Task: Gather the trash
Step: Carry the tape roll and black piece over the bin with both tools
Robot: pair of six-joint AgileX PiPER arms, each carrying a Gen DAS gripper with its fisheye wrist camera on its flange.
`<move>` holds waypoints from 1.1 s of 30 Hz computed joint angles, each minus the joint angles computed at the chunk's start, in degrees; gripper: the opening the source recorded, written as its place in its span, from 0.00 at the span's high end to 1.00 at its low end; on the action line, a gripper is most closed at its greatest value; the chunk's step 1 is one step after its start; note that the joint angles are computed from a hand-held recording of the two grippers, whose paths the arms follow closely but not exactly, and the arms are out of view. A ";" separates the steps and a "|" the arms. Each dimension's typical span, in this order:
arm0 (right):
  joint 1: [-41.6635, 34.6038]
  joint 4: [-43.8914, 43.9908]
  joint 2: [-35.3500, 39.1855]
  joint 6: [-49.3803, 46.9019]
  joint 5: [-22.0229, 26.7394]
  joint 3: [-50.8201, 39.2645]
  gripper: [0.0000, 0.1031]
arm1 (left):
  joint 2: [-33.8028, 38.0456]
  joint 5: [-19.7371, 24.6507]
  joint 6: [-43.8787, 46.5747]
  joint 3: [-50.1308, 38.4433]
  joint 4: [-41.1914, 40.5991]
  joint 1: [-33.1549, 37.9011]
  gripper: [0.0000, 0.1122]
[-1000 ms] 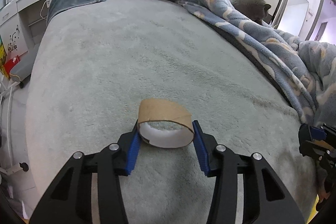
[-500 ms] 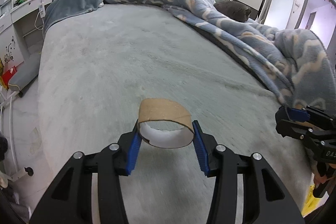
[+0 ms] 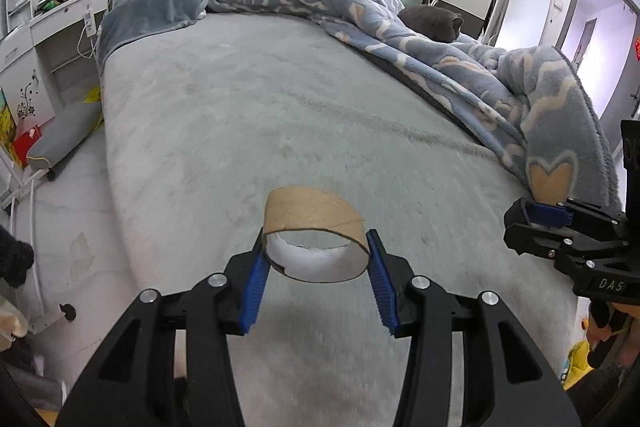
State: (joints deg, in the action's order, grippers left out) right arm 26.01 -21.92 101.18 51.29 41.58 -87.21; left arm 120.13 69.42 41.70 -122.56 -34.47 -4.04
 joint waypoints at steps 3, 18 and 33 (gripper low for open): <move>3.04 -1.96 -0.25 3.85 0.32 -0.12 0.54 | -4.27 -1.55 2.99 6.71 -1.18 2.19 0.56; 13.93 -4.88 5.48 10.69 5.67 -9.34 0.54 | -14.50 -1.28 12.35 23.57 -3.96 13.39 0.56; 19.23 -1.96 17.12 6.56 12.18 -27.99 0.54 | -9.76 0.35 11.25 24.10 0.49 22.87 0.55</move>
